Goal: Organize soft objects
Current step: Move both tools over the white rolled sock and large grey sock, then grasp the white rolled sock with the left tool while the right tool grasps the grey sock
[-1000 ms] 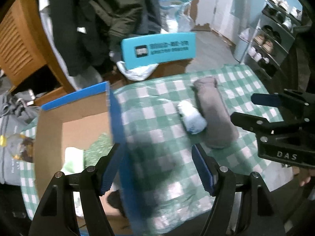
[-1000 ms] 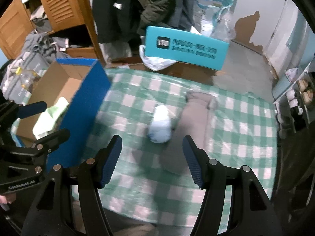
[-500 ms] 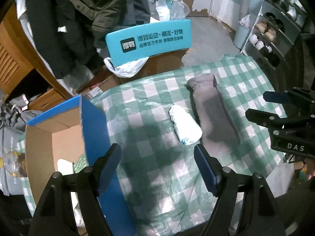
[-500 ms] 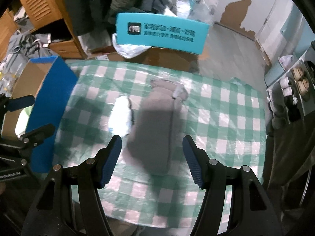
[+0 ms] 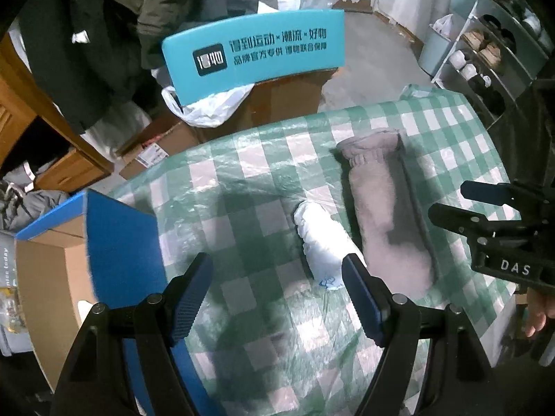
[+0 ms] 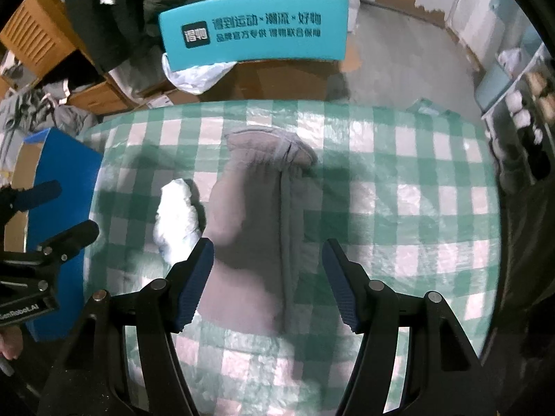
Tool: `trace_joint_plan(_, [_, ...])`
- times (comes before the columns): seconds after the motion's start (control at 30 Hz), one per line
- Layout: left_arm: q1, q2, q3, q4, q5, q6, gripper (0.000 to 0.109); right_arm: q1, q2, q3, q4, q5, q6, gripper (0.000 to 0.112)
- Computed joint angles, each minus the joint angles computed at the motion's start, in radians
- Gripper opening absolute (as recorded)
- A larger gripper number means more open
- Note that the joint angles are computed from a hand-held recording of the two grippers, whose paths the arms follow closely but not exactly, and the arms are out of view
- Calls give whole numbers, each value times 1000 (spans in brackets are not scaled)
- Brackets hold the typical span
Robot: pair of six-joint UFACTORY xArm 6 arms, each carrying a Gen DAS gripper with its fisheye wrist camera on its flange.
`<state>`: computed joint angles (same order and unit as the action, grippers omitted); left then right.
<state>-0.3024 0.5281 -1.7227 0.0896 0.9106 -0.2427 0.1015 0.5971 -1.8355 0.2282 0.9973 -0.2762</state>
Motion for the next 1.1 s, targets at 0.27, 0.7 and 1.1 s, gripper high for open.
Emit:
trace_joint_plan(0.27, [9, 94, -88, -46, 26, -3, 79, -12, 109, -109, 43, 38, 15, 64])
trace_joint_plan(0.7, [15, 208, -200, -77, 73, -4, 79, -13, 215, -202, 37, 81, 48, 64])
trace_joint_plan(1.1, [11, 248, -240, -109, 74, 9, 84, 2, 243, -198, 28, 68, 44, 64])
